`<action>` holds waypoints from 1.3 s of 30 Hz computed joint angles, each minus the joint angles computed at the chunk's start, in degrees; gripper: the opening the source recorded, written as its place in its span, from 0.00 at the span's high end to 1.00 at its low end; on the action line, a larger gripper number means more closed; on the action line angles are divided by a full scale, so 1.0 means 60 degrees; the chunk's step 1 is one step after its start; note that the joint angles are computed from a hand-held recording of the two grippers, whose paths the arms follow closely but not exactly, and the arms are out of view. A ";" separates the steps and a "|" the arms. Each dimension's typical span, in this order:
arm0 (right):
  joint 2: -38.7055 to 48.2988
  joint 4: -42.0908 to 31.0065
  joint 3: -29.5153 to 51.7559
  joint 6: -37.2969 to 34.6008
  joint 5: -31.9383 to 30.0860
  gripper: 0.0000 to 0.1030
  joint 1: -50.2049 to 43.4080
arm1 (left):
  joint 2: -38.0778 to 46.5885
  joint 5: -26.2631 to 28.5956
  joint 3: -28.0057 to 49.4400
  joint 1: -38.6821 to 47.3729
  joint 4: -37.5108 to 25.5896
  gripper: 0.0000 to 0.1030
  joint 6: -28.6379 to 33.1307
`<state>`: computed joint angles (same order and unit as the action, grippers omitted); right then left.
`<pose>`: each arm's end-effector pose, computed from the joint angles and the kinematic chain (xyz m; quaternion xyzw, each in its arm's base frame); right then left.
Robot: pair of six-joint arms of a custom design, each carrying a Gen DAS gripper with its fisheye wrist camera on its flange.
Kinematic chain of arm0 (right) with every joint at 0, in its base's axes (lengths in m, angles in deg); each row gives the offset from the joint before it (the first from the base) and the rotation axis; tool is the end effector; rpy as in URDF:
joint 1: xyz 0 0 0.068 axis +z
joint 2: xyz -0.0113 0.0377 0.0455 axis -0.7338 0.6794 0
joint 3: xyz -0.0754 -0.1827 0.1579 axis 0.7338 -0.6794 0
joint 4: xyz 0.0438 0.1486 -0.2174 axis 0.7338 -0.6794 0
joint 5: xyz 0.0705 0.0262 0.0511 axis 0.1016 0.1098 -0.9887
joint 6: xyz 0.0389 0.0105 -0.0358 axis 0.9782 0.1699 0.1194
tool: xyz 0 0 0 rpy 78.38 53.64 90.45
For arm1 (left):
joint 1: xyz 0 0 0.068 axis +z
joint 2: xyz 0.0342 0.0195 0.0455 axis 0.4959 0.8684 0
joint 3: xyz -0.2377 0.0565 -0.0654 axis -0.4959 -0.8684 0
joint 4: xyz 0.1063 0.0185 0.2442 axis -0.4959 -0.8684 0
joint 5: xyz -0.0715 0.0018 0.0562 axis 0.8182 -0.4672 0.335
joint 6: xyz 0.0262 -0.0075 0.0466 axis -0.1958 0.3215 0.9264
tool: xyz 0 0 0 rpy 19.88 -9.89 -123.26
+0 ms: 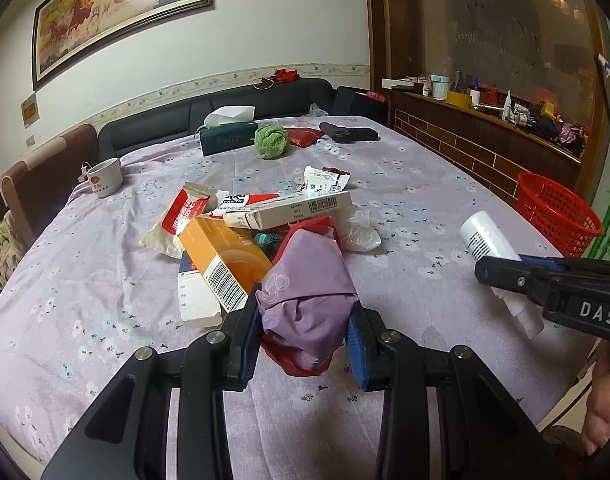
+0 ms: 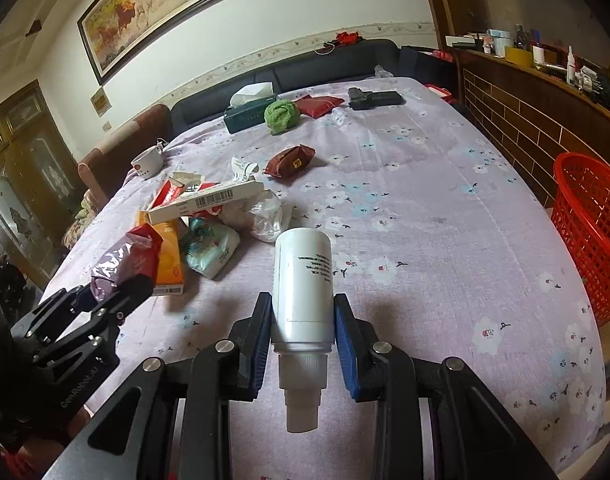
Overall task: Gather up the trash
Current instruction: 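Carry the bag and spray bottle in both tools over the red wastebasket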
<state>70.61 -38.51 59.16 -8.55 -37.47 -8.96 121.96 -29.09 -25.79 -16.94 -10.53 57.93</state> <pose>0.2217 0.1751 0.0277 -0.1300 0.9019 0.2098 0.3545 0.1644 -0.1413 0.0198 -0.0064 0.8885 0.0346 0.4575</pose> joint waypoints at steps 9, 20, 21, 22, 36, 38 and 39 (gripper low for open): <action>-0.0829 0.0084 -0.0591 0.0083 0.0125 0.68 0.0187 | -0.0451 -0.0740 -0.0027 -0.0780 -0.0772 0.66 -0.0496; -0.1478 -0.0006 -0.0928 0.0164 0.0265 0.68 0.0360 | -0.0766 -0.1025 -0.0124 -0.0982 -0.1050 0.66 -0.0661; -0.1500 -0.0011 -0.0934 0.0157 0.0276 0.68 0.0384 | -0.0766 -0.1025 -0.0124 -0.0982 -0.1050 0.66 -0.0661; -0.1511 -0.0034 -0.0918 0.0155 0.0292 0.68 0.0408 | -0.0787 -0.1016 -0.0140 -0.0977 -0.1039 0.66 -0.0656; -0.1472 0.0022 -0.0943 0.0216 0.0172 0.68 0.0356 | -0.0570 -0.0904 0.0105 -0.1019 -0.1159 0.66 -0.0578; -0.1489 0.0041 -0.0977 0.0215 0.0124 0.68 0.0296 | -0.0549 -0.0816 0.0102 -0.0945 -0.1080 0.66 -0.0509; -0.1506 0.0057 -0.1001 0.0206 0.0107 0.68 0.0262 | -0.0545 -0.0762 0.0082 -0.0908 -0.1028 0.66 -0.0480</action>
<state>61.57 -38.17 53.15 -7.32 -36.83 -7.39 118.69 -33.65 -25.30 -22.38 -16.69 55.05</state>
